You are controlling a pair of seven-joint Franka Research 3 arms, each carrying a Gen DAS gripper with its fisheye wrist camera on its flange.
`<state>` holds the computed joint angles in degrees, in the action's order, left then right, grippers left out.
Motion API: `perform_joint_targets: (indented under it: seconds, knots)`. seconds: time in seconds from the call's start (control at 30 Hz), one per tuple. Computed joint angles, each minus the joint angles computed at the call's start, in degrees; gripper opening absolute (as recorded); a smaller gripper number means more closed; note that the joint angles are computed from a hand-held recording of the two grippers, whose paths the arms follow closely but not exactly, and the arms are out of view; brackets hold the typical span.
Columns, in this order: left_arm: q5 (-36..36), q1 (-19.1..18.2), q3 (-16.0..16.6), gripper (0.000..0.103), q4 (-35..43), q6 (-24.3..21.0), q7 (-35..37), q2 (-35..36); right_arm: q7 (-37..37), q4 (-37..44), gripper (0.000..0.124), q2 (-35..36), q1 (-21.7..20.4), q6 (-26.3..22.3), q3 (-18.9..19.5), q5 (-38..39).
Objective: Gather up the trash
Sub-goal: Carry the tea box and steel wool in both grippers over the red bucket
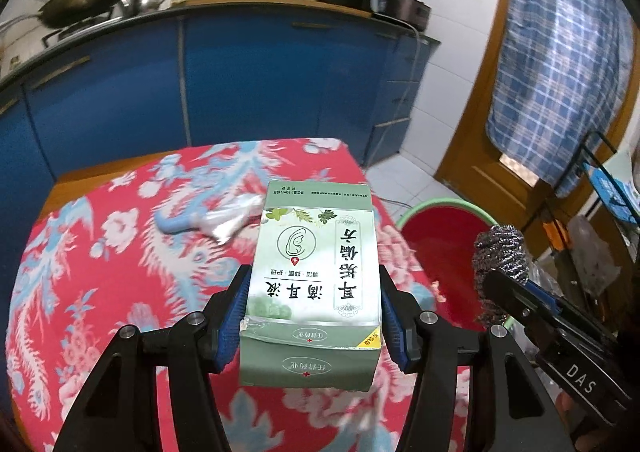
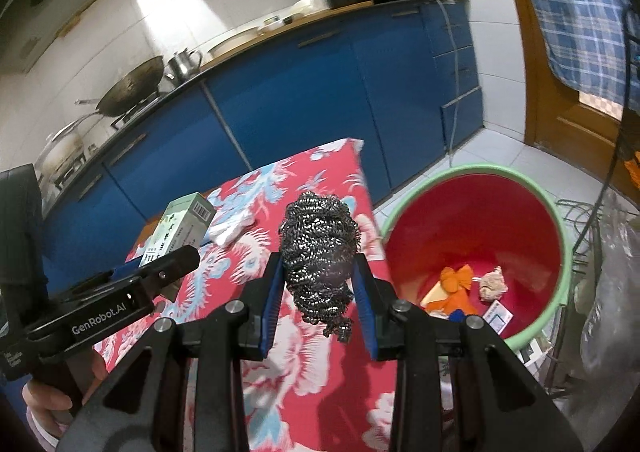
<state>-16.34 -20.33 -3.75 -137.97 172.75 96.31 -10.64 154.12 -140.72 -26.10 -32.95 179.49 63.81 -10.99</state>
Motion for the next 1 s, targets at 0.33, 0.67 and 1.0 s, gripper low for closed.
perform_joint_targets:
  seconds: [0.33,0.67,1.0]
  knots:
    - [6.7,1.0,-4.7,0.06,4.2,-0.2,-3.6,4.1,1.2,-6.6,0.037,-3.5,4.1,1.4,-6.3,3.2]
    - [15.0,2.8,-9.7,0.06,11.0,-2.5,-7.9,11.1,1.0,-11.4,0.037,-4.6,5.5,2.7,-9.8,6.0]
    - [21.6,3.3,-12.2,0.06,15.9,-4.5,-12.2,16.7,-0.5,-13.3,0.038,-2.0,4.2,4.5,-10.2,8.3]
